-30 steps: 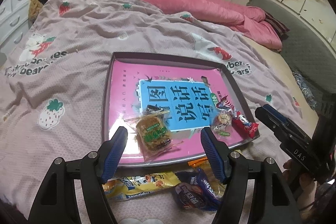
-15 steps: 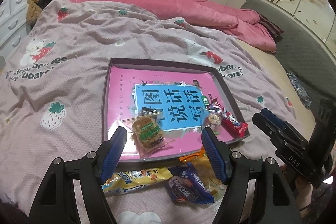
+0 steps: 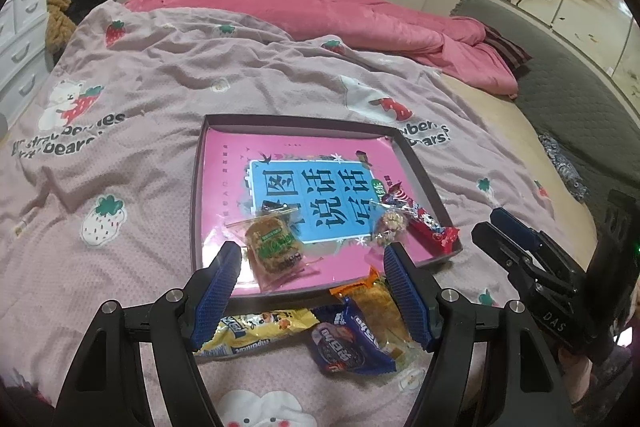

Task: Organize snacks
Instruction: 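Withdraw both open tools from the tray toward the snack pile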

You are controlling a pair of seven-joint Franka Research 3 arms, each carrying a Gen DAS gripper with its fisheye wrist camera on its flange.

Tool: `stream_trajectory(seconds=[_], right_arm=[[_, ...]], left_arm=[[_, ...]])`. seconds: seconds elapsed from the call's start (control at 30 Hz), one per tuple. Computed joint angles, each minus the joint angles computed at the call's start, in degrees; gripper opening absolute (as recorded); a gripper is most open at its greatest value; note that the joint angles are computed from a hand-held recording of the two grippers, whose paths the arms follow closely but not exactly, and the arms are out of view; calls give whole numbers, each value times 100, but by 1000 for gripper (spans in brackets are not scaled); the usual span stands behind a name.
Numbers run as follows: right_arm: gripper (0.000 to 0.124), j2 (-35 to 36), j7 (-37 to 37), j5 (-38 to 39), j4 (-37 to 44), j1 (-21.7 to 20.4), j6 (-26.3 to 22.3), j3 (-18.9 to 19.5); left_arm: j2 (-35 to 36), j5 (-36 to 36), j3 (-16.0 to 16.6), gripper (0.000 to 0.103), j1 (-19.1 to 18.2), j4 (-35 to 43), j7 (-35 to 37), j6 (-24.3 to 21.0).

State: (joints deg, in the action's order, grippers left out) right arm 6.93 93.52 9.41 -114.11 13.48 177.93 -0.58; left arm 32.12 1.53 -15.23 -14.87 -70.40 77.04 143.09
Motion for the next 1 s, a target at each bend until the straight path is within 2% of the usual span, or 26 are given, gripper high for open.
stream_trajectory(seconds=[0.47, 0.77, 0.9, 1.0], right_arm=[[61, -320, -257, 123, -328, 5, -186, 189], [63, -531, -153, -299, -560, 46, -329, 234], [63, -579, -492, -96, -598, 46, -411, 315], [63, -600, -400, -383, -613, 64, -483, 314]], left_arm=[[-247, 2, -35, 78, -12, -407, 103, -162], [-360, 23, -36, 79, -21, -598, 171, -257], [-426, 65, -19, 79, -40, -689, 193, -272], [-436, 53, -32, 79, -35, -699, 218, -316]])
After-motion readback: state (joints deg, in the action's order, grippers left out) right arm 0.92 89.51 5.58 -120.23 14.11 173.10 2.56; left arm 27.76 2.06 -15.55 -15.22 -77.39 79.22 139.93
